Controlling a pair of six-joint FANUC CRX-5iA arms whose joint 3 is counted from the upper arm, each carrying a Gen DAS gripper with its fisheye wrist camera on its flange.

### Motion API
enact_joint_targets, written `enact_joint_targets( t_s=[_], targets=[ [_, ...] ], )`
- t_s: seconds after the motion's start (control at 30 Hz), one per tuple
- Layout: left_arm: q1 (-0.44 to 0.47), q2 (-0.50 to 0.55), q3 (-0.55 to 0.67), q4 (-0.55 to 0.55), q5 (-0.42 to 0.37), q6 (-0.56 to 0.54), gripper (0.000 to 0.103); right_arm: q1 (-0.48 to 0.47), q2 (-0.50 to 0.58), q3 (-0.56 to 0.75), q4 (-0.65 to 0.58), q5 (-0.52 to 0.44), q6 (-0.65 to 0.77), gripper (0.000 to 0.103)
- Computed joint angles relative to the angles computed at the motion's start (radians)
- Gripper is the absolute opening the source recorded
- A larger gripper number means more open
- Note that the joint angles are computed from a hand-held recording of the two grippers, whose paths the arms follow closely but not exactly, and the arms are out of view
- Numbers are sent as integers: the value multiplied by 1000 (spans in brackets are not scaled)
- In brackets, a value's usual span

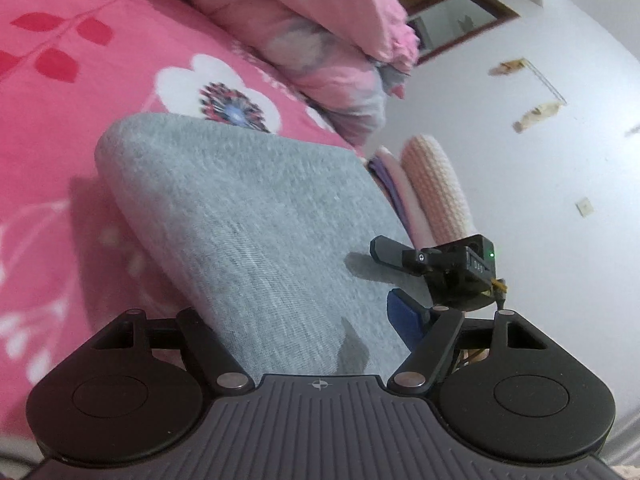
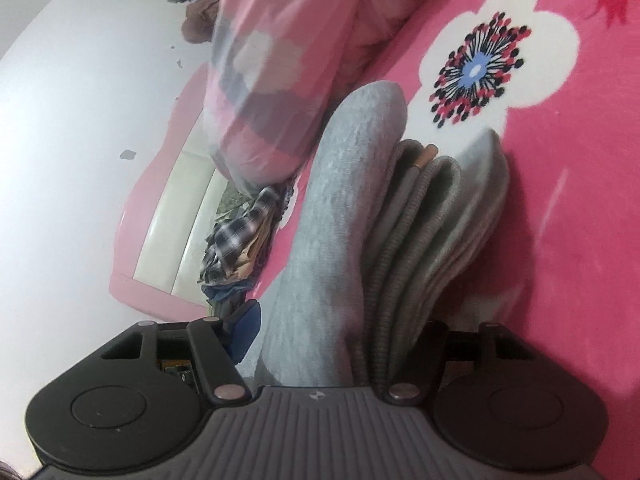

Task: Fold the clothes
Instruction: 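Slide both open grippers under the folded grey sweatshirt and pinch it, then carry the folded sweatshirt with both grippers toward the towel stack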

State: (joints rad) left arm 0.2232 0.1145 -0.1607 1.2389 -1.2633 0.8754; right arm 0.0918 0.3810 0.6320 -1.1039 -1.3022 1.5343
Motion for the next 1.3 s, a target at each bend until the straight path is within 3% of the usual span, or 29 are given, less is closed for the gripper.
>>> enact_joint_targets(
  t_s=[0.13, 0.3, 0.47, 0.6, 0.73, 0.87, 1.3],
  targets=[
    [-31, -42, -18, 9, -43, -31, 73, -33, -145, -159, -15, 33, 41, 67],
    [-136, -45, 16, 8, -107, -59, 73, -145, -378, -389, -54, 75, 79, 67],
    [-312, 24, 98, 16, -146, -58, 73, -328, -620, -559, -33, 56, 59, 67],
    [-477, 120, 198, 35, -126, -53, 73, -536, -747, -592, 10, -22, 21, 67],
    [-612, 229, 323, 33, -79, -21, 73, -719, -753, -544, 51, -108, 21, 67],
    [-695, 332, 451, 15, -18, 8, 72, -835, -675, -470, 76, -151, 58, 67],
    [-741, 524, 744, -70, 58, 142, 72, -843, -301, -192, 114, -145, 260, 67]
  ],
)
